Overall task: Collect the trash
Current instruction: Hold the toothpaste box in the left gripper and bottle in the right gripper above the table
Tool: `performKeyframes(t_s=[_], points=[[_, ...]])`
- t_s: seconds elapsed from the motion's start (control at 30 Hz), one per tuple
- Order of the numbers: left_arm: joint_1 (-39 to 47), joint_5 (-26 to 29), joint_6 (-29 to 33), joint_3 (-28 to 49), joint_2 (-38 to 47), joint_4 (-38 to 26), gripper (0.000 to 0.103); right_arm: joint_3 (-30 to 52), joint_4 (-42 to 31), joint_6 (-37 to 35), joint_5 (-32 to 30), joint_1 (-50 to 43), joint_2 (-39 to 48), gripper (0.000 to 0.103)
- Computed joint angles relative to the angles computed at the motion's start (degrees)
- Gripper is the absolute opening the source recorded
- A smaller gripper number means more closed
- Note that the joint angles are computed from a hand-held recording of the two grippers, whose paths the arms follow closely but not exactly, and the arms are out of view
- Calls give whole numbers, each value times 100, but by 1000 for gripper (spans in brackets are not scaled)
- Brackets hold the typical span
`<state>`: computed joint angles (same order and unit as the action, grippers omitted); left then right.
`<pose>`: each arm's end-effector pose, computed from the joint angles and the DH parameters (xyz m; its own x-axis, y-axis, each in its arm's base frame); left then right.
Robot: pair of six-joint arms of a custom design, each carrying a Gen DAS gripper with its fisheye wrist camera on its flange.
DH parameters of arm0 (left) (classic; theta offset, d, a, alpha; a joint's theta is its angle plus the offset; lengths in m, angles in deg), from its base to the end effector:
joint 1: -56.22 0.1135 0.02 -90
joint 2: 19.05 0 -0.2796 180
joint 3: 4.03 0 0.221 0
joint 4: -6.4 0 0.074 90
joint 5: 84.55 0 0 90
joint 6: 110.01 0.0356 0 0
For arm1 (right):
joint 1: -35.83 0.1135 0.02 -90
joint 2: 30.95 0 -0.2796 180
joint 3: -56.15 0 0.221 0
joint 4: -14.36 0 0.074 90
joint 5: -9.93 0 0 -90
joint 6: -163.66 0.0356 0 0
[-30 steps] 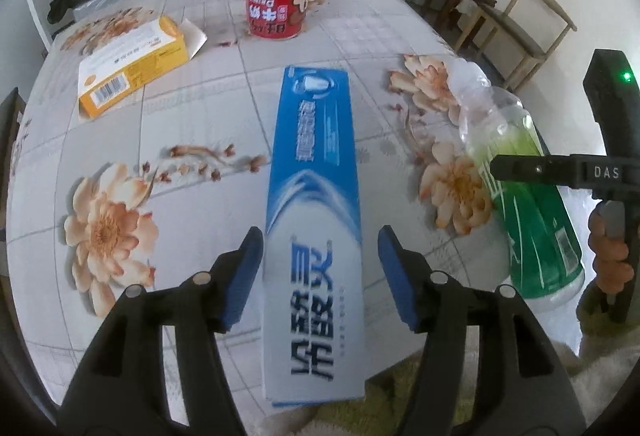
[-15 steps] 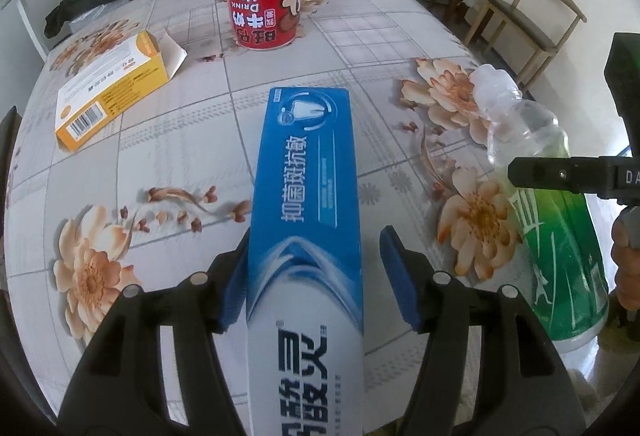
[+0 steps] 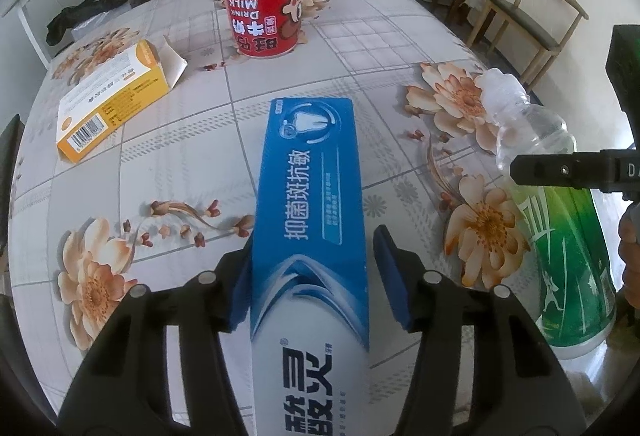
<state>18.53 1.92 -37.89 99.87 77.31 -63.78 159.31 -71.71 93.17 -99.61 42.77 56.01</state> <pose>0.2549 -0.1942 0.3231 -0.8493 0.2690 -0.4542 0.3437 0.9349 -0.0891 0.2511 0.0426 0.3534 -0.9547 0.2009 -0.2195 0.0962 0.9066 0.4109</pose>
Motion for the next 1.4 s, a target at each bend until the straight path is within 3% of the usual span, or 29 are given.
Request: performKeyframes(t_s=[0.5,0.73,1.17,1.23,1.4], points=[[-21,-297,55,74,104,-51,51,98,-240,-116,30,11,9,70],[208,39,50,101,46,-179,54,93,-274,-202,104,32,-53,74],[211,-63,274,123,101,-203,59,-29,-183,-190,41,57,-81,74],[371,280,319,138,75,-204,59,-34,-187,-194,18,40,-87,74],[1251,1799,360,16,-47,-129,59,-56,-184,-191,-47,-34,-112,74]])
